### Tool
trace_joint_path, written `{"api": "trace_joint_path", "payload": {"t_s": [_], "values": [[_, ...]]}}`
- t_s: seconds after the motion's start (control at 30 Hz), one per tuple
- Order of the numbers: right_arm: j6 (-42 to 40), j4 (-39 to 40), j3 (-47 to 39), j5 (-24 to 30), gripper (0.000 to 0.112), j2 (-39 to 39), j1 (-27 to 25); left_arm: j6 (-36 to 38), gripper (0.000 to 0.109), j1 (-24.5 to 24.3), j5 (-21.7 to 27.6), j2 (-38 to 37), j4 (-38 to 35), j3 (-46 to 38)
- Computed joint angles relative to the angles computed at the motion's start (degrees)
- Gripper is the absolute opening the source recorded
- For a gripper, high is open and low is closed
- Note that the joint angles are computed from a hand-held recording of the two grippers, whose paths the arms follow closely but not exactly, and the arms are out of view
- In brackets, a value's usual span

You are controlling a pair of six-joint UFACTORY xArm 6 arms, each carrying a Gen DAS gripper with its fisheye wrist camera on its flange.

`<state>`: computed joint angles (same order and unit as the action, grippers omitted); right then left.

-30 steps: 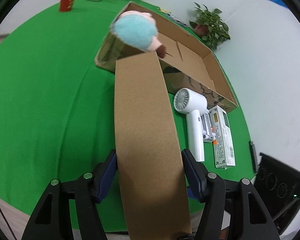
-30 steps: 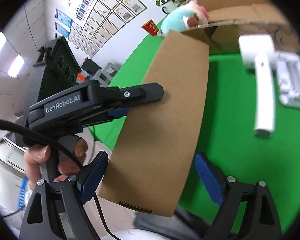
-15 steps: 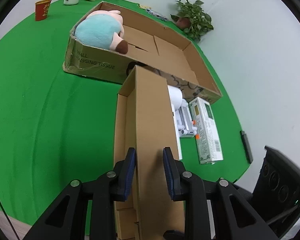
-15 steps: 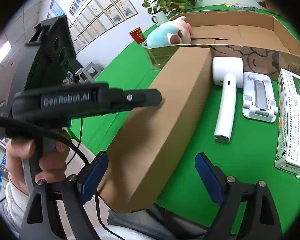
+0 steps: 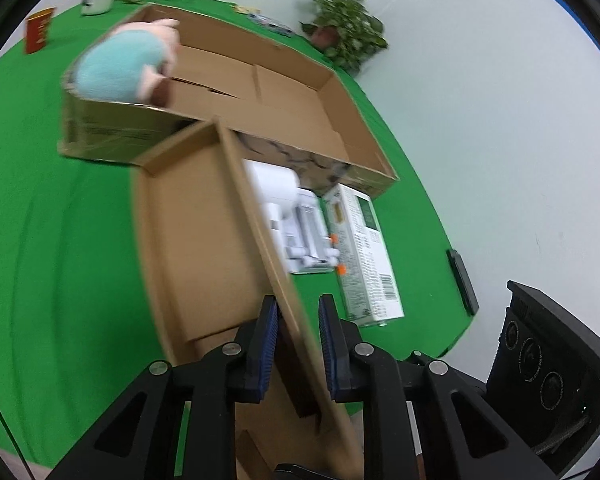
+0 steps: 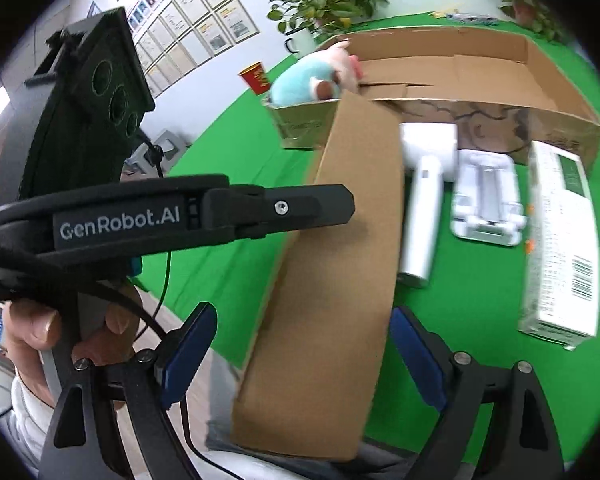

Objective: Organize objects

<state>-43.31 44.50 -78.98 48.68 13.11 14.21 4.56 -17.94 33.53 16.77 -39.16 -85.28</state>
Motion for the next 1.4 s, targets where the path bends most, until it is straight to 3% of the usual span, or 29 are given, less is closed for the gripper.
{"api": "trace_joint_path", "payload": {"t_s": [0.17, 0.23, 0.3, 0.43, 0.63, 0.7, 0.77, 0.83, 0.93, 0.97, 1.0, 1.07, 1.2, 1.27, 1.4], "values": [[0.9, -1.0, 0.8, -2.7, 0.087, 0.6, -0.8, -3.2, 0.018, -0.7, 0.3, 2.0, 3.9, -2.6], [2.1, -1.5, 0.9, -4.0, 0.074, 1.5, -0.9, -4.2, 0.023, -0.5, -1.8, 0.3, 5.4, -0.3], [3.6, -2.8, 0.6, -4.2, 0.05, 2.4, -0.9, -6.8, 0.026, -0.2, -4.0, -2.1, 8.8, 2.8], [2.9, -1.0, 0.8, -4.6, 0.049, 2.9, -0.7, -11.4, 0.032, 1.5, -6.5, -7.5, 14.0, 10.0], [5.9, 1.6, -4.1, 5.7, 0.051, 7.2, 0.4, -20.5, 0.032, 4.4, -6.9, -13.3, 24.3, 18.3], [4.6, 2.8, -2.4, 3.1, 0.064, 5.8, 1.0, -20.1, 0.032, 5.1, -6.6, -14.9, 24.1, 20.4], [2.8, 2.3, 0.5, -2.7, 0.07, 3.5, 1.8, -19.7, 0.04, 5.1, -7.0, -15.7, 24.4, 22.0], [2.1, -0.1, 1.9, -7.0, 0.07, 2.4, 2.7, -17.9, 0.049, 4.7, -7.1, -15.9, 22.6, 22.8], [0.5, -2.2, 2.5, -10.4, 0.069, 2.0, 3.8, -15.8, 0.049, 3.6, -6.9, -15.1, 20.0, 22.5], [0.1, -2.7, 2.8, -11.6, 0.059, 1.9, 4.2, -15.0, 0.049, 3.3, -7.2, -14.7, 18.7, 22.5], [0.5, -3.8, 3.0, -12.4, 0.041, 2.0, 4.5, -15.0, 0.049, 3.1, -7.2, -14.6, 18.0, 22.6], [2.2, -6.0, 2.4, -11.5, 0.024, 2.5, 4.4, -16.2, 0.048, 2.9, -7.2, -14.2, 18.5, 22.7], [3.9, -7.1, 4.5, -7.5, 0.028, 0.4, 5.3, -13.1, 0.046, 3.9, -7.7, -16.0, 12.7, 25.2], [4.1, -5.2, 4.1, -5.8, 0.029, 0.5, 4.9, -15.3, 0.046, 4.3, -8.0, -16.7, 15.4, 26.1], [4.8, -6.2, 2.7, -7.9, 0.029, 2.0, 5.6, -13.5, 0.028, 4.4, -6.0, -15.3, 14.6, 24.8]]}}
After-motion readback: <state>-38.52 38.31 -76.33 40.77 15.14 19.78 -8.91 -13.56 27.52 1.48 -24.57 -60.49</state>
